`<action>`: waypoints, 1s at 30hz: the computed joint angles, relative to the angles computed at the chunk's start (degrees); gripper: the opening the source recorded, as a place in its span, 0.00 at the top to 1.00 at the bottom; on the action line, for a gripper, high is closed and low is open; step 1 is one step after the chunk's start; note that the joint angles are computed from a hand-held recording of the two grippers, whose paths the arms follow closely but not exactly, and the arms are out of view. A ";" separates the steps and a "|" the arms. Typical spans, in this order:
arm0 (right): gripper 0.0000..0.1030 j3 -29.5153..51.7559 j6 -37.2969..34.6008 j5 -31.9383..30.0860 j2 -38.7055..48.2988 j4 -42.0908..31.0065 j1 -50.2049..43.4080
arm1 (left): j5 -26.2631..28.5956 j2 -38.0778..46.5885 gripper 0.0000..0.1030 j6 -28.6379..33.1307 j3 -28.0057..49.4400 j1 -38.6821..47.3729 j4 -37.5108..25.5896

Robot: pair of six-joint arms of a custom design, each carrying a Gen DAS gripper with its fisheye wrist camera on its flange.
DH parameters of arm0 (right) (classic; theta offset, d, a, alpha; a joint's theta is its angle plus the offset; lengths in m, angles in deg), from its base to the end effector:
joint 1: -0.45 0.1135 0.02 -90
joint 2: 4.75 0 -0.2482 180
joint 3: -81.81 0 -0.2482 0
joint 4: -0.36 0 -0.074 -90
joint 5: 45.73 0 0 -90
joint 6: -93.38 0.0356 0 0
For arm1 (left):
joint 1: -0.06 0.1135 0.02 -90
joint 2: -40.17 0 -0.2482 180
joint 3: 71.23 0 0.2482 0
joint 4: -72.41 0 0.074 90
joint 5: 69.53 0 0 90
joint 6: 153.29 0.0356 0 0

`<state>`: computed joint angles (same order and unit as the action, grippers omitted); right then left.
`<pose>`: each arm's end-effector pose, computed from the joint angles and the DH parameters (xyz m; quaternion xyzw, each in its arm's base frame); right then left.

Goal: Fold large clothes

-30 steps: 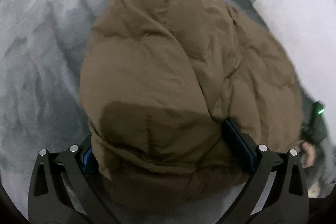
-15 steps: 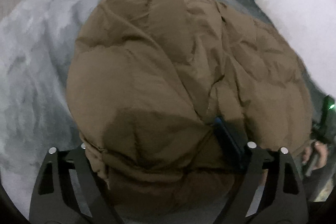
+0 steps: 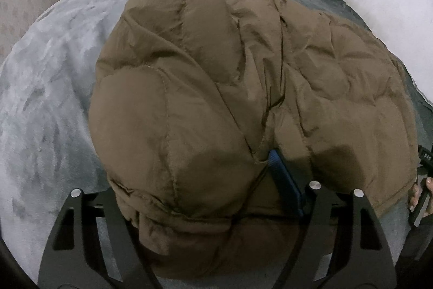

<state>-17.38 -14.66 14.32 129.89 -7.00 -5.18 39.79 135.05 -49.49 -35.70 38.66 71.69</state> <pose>0.3913 -0.0207 -0.0021 -0.1650 0.9232 0.1957 0.2865 0.1803 0.1289 0.0540 -0.1622 0.9395 -0.0331 0.3000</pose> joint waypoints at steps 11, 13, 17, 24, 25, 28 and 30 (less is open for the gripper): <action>0.09 -3.02 -0.42 -3.19 -1.33 -1.21 1.20 | -2.03 -1.47 0.25 -1.96 -0.58 -1.86 0.26; 0.11 -6.28 0.47 -2.09 -2.74 2.55 2.57 | -2.43 -1.95 0.25 -2.27 -1.09 -2.19 0.54; 0.21 -12.34 1.55 0.27 -6.11 8.79 5.09 | -3.58 -3.61 0.25 -2.81 -2.36 -3.02 0.75; 0.38 -22.86 4.00 9.40 -12.47 19.82 12.28 | -7.63 -7.64 0.27 -4.39 -4.94 -6.29 0.92; 0.40 -25.03 4.76 11.61 -13.65 21.92 14.01 | -8.09 -8.08 0.27 -4.54 -5.21 -6.67 0.94; 0.47 -29.12 4.89 16.63 -15.76 26.51 18.29 | -9.93 -10.03 0.28 -5.50 -6.14 -8.29 0.60; 0.49 -31.83 5.73 20.54 -17.17 29.15 21.24 | -11.67 -11.31 0.30 -6.31 -6.76 -9.85 0.56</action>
